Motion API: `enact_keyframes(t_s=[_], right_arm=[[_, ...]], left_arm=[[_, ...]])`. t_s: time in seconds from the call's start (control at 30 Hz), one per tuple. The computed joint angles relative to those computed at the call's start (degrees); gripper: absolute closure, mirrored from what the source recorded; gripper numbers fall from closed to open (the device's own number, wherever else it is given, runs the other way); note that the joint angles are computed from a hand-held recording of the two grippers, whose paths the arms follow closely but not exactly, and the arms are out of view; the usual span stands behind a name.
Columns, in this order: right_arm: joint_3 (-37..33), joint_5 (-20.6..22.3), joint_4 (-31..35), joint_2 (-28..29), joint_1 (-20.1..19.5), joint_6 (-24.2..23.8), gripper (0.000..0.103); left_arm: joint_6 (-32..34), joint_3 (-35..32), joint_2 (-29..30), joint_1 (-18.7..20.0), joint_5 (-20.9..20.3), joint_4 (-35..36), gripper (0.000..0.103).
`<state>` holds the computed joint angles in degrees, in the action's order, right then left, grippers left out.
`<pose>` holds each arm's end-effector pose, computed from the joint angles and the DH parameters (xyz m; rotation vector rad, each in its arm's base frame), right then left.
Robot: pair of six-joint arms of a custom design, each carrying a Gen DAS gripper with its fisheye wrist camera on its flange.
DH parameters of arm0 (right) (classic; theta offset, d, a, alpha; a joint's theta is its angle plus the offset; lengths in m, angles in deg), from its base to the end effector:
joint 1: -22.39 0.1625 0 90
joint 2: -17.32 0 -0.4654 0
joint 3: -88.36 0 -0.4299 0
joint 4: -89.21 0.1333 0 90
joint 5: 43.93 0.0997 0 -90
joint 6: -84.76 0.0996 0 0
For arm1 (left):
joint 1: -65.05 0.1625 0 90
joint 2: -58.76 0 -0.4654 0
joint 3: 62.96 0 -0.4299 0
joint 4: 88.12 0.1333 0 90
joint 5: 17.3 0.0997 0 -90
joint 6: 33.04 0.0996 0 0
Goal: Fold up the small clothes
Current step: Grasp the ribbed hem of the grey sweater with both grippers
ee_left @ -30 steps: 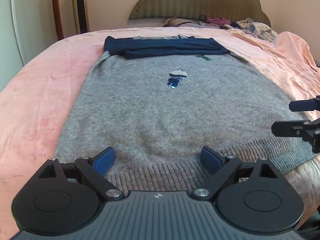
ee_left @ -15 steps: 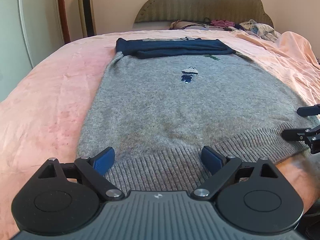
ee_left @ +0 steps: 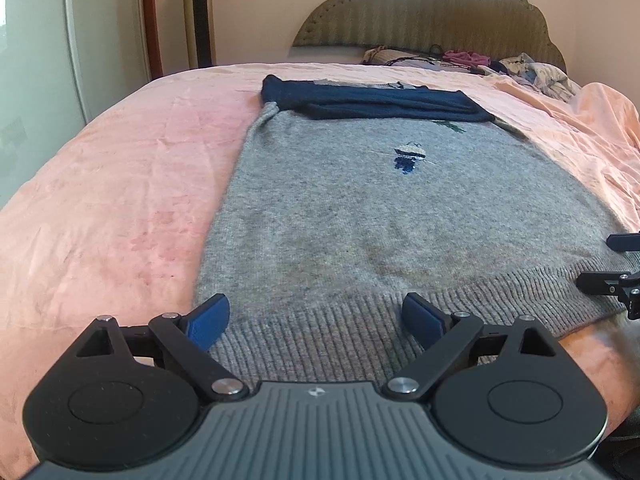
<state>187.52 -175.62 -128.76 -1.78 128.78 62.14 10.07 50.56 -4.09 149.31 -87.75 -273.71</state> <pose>0.2438 -0.5912 -0.0845 0.3867 -2.2152 0.9378 0.1036 -0.6353 0.2480 0.8560 2.3078 -0.8260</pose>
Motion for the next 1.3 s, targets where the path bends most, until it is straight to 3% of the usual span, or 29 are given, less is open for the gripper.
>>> enact_keyframes(t_s=[0.17, 0.23, 0.27, 0.33, 0.43, 0.53, 0.57, 0.8, 0.87, 0.93, 1.0, 1.1, 1.17, 1.2, 1.3], right_arm=[[0.1, 0.0, 0.5, -0.2, 0.1, 0.5, 0.0], [1.9, 2.1, 1.0, -2.0, -0.2, 4.1, 0.0], [4.1, 5.3, 0.2, -3.8, -1.0, 7.4, 0.0], [9.5, 13.2, -1.6, -8.2, -3.6, 16.8, 0.0], [16.8, 22.3, -5.2, -14.0, -8.3, 29.5, 0.0], [21.1, 27.7, -4.2, -17.9, -11.7, 35.4, 0.002], [21.7, 28.2, -2.9, -18.6, -12.1, 35.7, 0.005], [21.7, 33.1, 6.5, -19.8, -11.8, 31.9, 0.007], [22.0, 34.1, 6.3, -19.8, -12.0, 32.5, 0.015], [22.1, 35.3, 5.6, -19.6, -12.6, 34.1, 0.03], [22.2, 36.1, 5.2, -19.5, -13.1, 35.5, 0.041], [22.2, 36.0, 5.2, -19.4, -13.3, 36.0, 0.051], [22.0, 34.3, 7.2, -19.8, -13.2, 36.1, 0.074], [21.8, 33.3, 8.2, -19.9, -13.3, 36.1, 0.09], [22.3, 34.2, 7.3, -20.1, -13.9, 35.9, 0.093]], left_arm=[[-4.7, -2.0, -1.0, 1.0, 0.9, 2.0, 0.009], [-8.3, -3.5, -1.9, 1.8, 0.5, 5.4, 0.009], [-10.9, -4.6, -2.5, 2.5, -0.6, 8.7, 0.009], [-18.1, -8.2, -4.0, 4.8, -6.8, 19.7, 0.009], [-25.6, -14.2, -4.3, 8.8, -20.7, 34.7, 0.007], [-31.1, -20.9, -1.9, 12.5, -35.0, 48.8, 0.007], [-31.8, -21.7, -1.3, 13.0, -36.7, 50.6, 0.007], [-31.1, -21.5, -0.8, 12.2, -35.4, 51.0, 0.011], [-31.0, -21.6, -0.6, 11.8, -33.5, 50.9, 0.03], [-31.4, -22.2, -0.3, 11.6, -31.6, 51.1, 0.047], [-31.5, -22.7, -0.2, 11.8, -31.3, 51.8, 0.052], [-30.3, -22.6, -0.3, 11.2, -28.2, 52.0, 0.072], [-29.3, -22.9, -0.2, 10.6, -25.6, 52.9, 0.097], [-28.6, -22.9, -0.2, 10.2, -24.3, 53.0, 0.097], [-25.3, -22.6, -0.6, 9.5, -23.2, 52.4, 0.098]])
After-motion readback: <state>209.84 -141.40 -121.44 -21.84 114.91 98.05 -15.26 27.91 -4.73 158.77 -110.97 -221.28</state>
